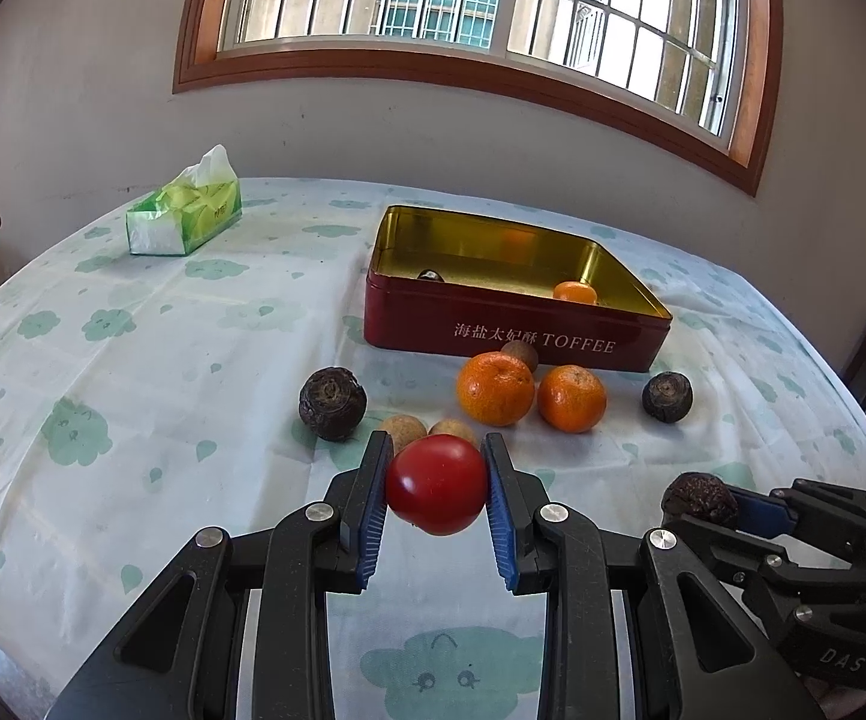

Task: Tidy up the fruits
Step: 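Carry the tomato in the left gripper and wrinkled fruit in the right gripper over the tin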

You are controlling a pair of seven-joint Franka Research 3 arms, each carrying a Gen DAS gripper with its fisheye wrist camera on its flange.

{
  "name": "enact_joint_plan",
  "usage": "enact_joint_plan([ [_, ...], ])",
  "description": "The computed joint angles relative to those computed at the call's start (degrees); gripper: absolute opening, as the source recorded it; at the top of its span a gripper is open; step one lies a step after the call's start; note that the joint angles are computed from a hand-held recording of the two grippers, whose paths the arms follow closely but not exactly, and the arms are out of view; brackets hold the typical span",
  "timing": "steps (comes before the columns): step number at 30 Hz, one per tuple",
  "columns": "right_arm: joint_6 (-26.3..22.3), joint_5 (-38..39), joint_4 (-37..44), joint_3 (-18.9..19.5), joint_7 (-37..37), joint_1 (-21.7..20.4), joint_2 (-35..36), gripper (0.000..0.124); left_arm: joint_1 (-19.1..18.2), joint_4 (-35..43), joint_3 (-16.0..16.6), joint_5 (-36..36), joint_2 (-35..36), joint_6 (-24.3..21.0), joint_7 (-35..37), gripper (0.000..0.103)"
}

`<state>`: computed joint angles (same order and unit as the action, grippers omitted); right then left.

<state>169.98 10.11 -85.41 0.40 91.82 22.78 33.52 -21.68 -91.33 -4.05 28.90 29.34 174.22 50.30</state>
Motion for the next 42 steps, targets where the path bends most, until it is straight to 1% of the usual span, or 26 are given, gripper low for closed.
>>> enact_joint_plan([
  [4,0.3,0.27,2.26,0.1,-0.27,-0.44,0.0,0.03,-0.45,1.44,0.66,0.58,0.17,0.06,0.06,0.031],
  [7,0.72,1.19,4.58,0.91,-0.64,-1.46,0.38,0.03,-0.81,3.1,1.19,0.81,0.62,-0.04,-0.27,0.031],
  [9,0.69,2.04,6.54,1.47,-0.75,-2.16,0.9,0.03,-0.45,4.38,0.72,0.59,1.13,-0.3,0.23,0.031],
  [11,0.48,2.78,8.55,1.59,-0.42,-2.56,1.51,0.03,-0.76,5.68,1.04,0.72,1.64,-0.6,0.17,0.031],
  [14,-0.46,3.18,11.94,1.14,0.38,-2.86,2.84,0.03,-0.57,7.88,0.59,0.54,2.67,-1.4,1.04,0.031],
  [19,-1.67,2.22,16.38,-1.09,3.44,-2.19,5.03,0.03,-0.64,11.21,0.28,0.2,4.36,-2.53,2.29,0.031],
  [23,-3.69,1.53,18.94,-1.48,5.46,-2.38,6.19,0.03,0.02,13.78,-0.97,-1.04,5.65,-4.37,4.25,0.031],
  [27,-3.58,2.11,20.07,0.8,3.95,-3.9,5.13,0.03,0.07,15.76,-1.12,-1.72,6.43,-4.95,5.72,0.031],
  [31,-3.67,4.42,22.61,4.35,0.13,-5.99,4.35,0.03,0.24,18.58,-1.67,-2.61,7.52,-6.27,7.49,0.031],
  [35,-3.32,6.53,25.73,5.89,-2.89,-6.79,3.82,0.03,0.32,21.0,-2.06,-3.56,8.54,-7.32,9.11,0.031],
  [37,-2.31,7.25,26.87,6.25,-4.34,-6.9,3.51,0.03,0.32,22.2,-2.16,-3.99,9.17,-7.73,9.87,0.031],
  [39,-1.06,7.48,27.94,6.05,-5.45,-6.68,3.44,0.03,0.23,23.63,-2.23,-4.4,9.97,-8.39,10.61,0.031],
  [40,-0.82,7.09,28.86,5.18,-5.22,-6.13,3.81,0.03,0.27,24.49,-2.38,-4.74,10.49,-8.84,11.03,0.031],
  [42,-0.36,5.41,30.29,1.81,-2.77,-4.4,4.97,0.03,0.32,26.01,-2.72,-5.55,11.41,-9.69,11.72,0.031],
])
